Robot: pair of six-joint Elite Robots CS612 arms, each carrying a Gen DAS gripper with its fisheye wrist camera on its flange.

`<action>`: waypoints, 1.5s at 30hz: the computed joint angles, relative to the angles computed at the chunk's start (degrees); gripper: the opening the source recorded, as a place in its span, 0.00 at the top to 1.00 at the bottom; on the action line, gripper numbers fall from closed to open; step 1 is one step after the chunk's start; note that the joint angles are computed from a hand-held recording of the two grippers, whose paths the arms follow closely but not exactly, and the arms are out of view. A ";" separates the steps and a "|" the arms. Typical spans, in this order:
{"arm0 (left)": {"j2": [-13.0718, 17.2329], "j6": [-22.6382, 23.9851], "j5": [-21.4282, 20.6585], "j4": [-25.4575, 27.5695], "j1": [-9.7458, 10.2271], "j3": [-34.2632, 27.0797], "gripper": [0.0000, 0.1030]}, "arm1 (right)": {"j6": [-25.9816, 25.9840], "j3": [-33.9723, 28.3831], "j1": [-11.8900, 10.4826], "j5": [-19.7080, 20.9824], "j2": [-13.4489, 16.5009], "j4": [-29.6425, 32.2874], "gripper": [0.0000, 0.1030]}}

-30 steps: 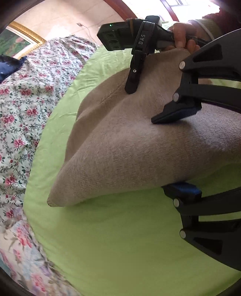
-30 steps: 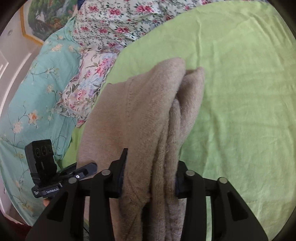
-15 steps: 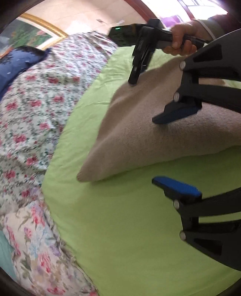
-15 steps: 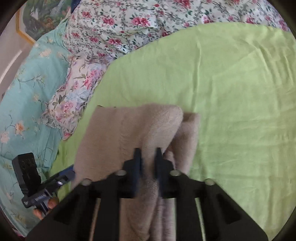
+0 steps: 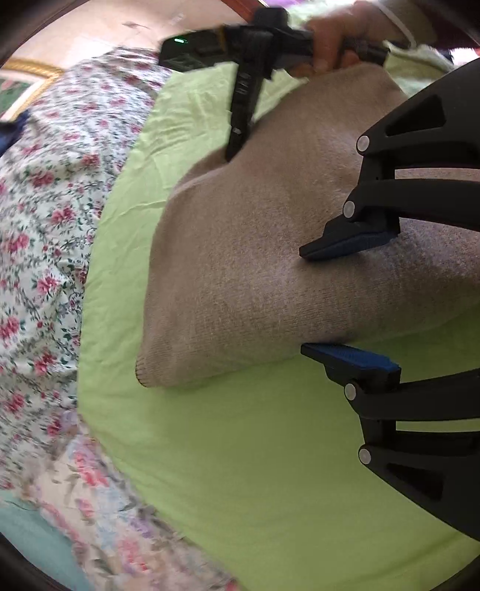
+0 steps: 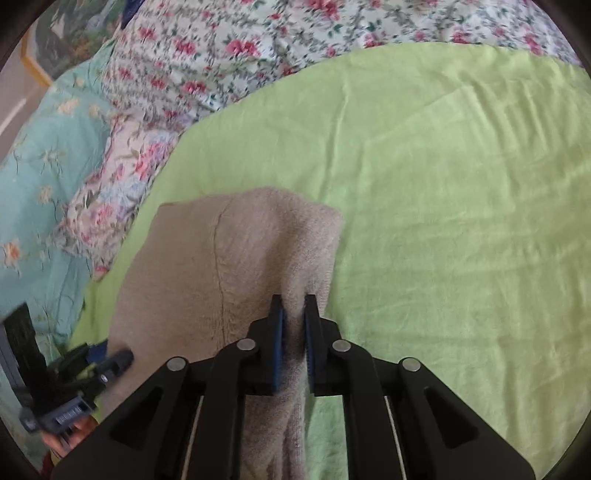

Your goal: Fold small clothes

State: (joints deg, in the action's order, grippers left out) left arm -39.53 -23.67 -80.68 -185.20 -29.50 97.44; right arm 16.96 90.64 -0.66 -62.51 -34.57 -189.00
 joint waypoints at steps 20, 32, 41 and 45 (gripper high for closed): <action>1.16 -1.06 -12.60 -17.44 -0.84 8.27 0.61 | 9.41 7.55 0.83 7.87 1.55 -15.51 1.00; -1.36 -0.96 -13.50 -20.62 -1.25 12.71 0.62 | -5.98 16.68 3.49 -2.02 -5.36 -14.58 0.97; -0.73 -2.09 -9.32 -19.43 -3.05 14.66 0.62 | -10.24 17.44 4.16 -10.51 -4.55 -11.22 1.00; -0.83 -1.29 -7.47 -18.38 -3.72 14.75 0.62 | -10.46 17.54 4.25 -10.89 -4.61 -11.42 1.00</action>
